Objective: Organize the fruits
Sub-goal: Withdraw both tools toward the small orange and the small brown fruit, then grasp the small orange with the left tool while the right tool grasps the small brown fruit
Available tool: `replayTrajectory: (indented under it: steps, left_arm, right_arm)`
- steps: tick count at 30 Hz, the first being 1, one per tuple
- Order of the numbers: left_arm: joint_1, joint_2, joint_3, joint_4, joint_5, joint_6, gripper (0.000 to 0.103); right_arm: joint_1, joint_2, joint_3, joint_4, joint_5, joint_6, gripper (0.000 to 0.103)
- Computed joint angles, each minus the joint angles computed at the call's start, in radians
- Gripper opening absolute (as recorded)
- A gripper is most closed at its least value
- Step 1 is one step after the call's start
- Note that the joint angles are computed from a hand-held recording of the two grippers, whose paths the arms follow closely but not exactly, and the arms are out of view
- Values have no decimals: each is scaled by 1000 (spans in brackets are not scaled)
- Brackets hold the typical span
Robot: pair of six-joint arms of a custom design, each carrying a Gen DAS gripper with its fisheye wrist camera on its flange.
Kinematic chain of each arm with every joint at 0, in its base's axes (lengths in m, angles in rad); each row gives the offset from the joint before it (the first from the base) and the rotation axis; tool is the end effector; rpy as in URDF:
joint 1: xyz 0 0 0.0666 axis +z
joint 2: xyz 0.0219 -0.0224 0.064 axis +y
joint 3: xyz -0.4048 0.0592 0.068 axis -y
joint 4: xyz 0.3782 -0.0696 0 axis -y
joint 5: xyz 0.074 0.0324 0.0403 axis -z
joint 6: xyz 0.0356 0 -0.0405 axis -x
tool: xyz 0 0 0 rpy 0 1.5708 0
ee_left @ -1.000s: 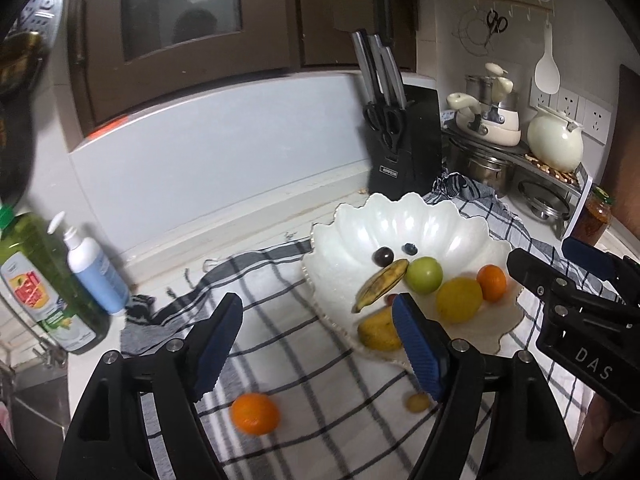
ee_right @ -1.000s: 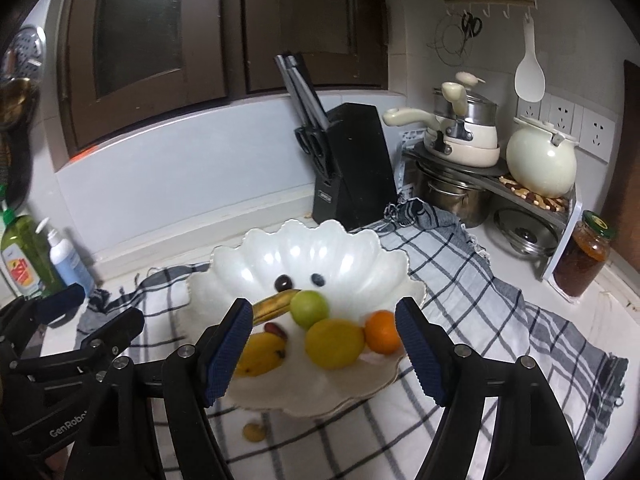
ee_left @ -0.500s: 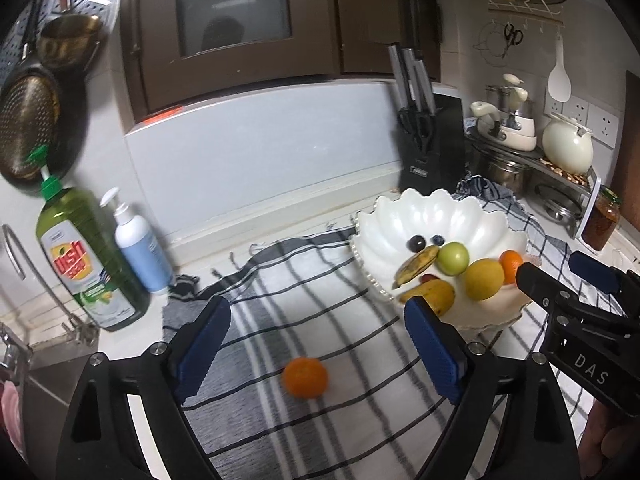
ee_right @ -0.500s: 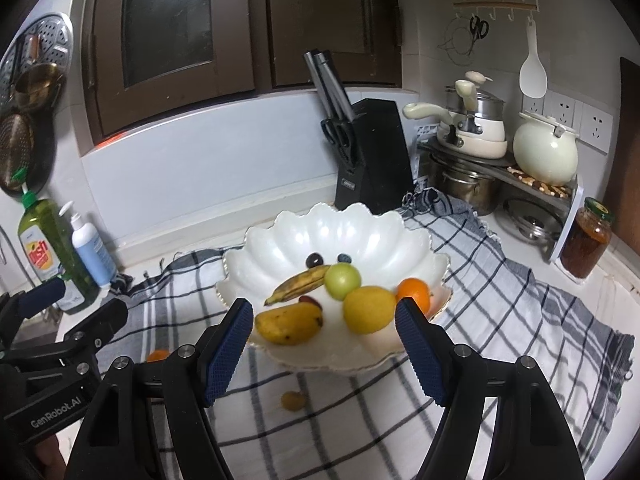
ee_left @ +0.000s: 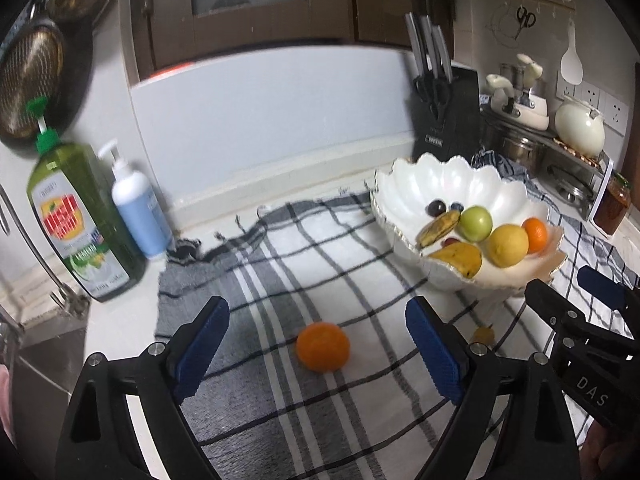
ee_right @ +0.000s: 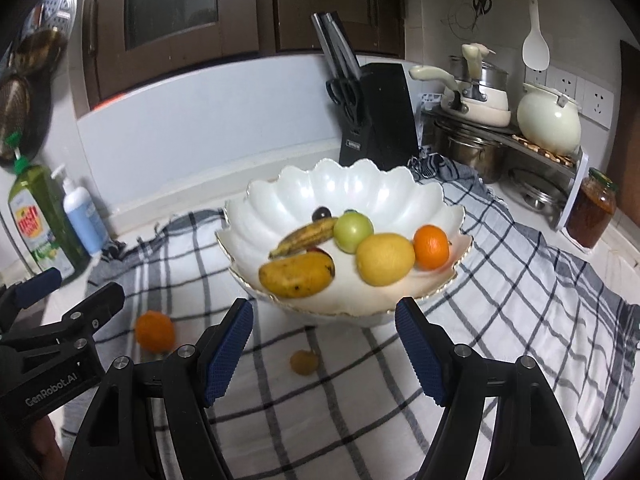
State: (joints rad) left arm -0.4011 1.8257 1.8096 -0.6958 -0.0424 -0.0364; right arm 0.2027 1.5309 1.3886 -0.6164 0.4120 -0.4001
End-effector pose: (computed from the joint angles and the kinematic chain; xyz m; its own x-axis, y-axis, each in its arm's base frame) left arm 0.5995 -0.2531 0.4274 -0.5879 0.2888 -0.7556 0.3822 0.9224 0.0552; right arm 0.5175 0.0914 0.4107 -0.5816 0.2448 -0.7757 0.3548 0.9345 0.0289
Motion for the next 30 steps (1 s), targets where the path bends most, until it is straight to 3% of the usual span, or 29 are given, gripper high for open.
replayTrajectory:
  steps: [19, 23, 30]
  left_arm:
    - [8, 103, 23, -42, -5, -2, 90]
    - [4, 121, 36, -47, -14, -15, 80]
    - [3, 147, 55, -61, -17, -19, 76]
  right_arm:
    - [5, 81, 7, -35, -45, -28, 74]
    - [1, 90, 12, -42, -51, -24, 74]
    - [-4, 105, 11, -51, -57, -21, 74]
